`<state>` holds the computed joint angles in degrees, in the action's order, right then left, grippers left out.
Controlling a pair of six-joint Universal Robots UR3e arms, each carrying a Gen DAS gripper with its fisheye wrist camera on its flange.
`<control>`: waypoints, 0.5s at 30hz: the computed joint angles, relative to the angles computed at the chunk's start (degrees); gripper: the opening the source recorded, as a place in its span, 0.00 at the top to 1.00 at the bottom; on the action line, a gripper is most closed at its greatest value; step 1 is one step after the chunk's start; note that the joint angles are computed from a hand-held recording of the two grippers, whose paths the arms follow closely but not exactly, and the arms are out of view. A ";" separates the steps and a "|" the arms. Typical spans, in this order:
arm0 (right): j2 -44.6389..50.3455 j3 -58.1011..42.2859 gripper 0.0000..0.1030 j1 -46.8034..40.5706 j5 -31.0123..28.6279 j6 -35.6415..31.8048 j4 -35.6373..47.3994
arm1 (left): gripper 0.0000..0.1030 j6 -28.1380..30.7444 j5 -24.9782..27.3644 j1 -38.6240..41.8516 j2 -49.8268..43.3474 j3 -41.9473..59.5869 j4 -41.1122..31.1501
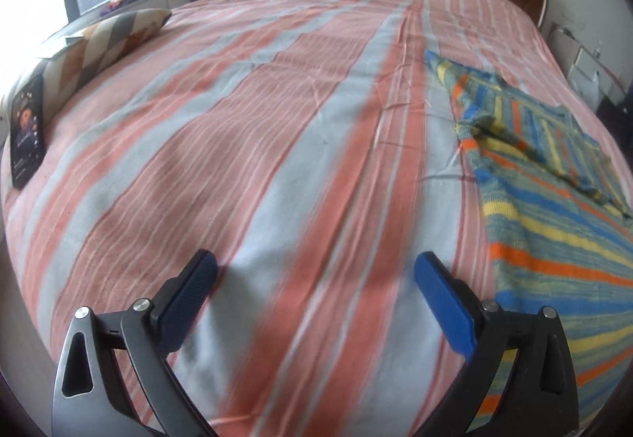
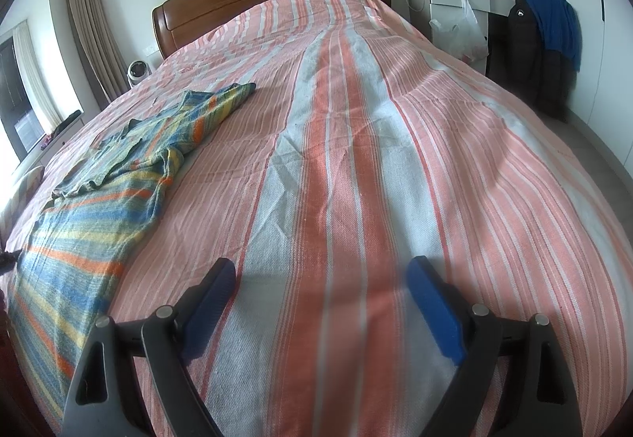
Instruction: Fold small clothes
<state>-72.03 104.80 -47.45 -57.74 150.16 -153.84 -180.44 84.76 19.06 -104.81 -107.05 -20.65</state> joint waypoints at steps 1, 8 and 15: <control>0.02 -0.01 0.14 -0.10 0.22 -0.04 0.09 | 0.02 0.28 -0.20 0.19 0.13 -0.36 0.24; 0.10 -0.03 0.14 -0.26 0.49 -0.09 0.11 | 0.00 -0.23 0.07 0.05 -0.77 -0.83 1.55; -0.01 0.07 0.14 -0.33 0.57 -0.13 0.18 | 0.00 -0.28 0.59 -0.33 -1.16 -0.81 2.10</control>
<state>-72.04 104.87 -47.78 -57.17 150.03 -153.66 -180.72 85.35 18.73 -105.97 -107.86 -18.55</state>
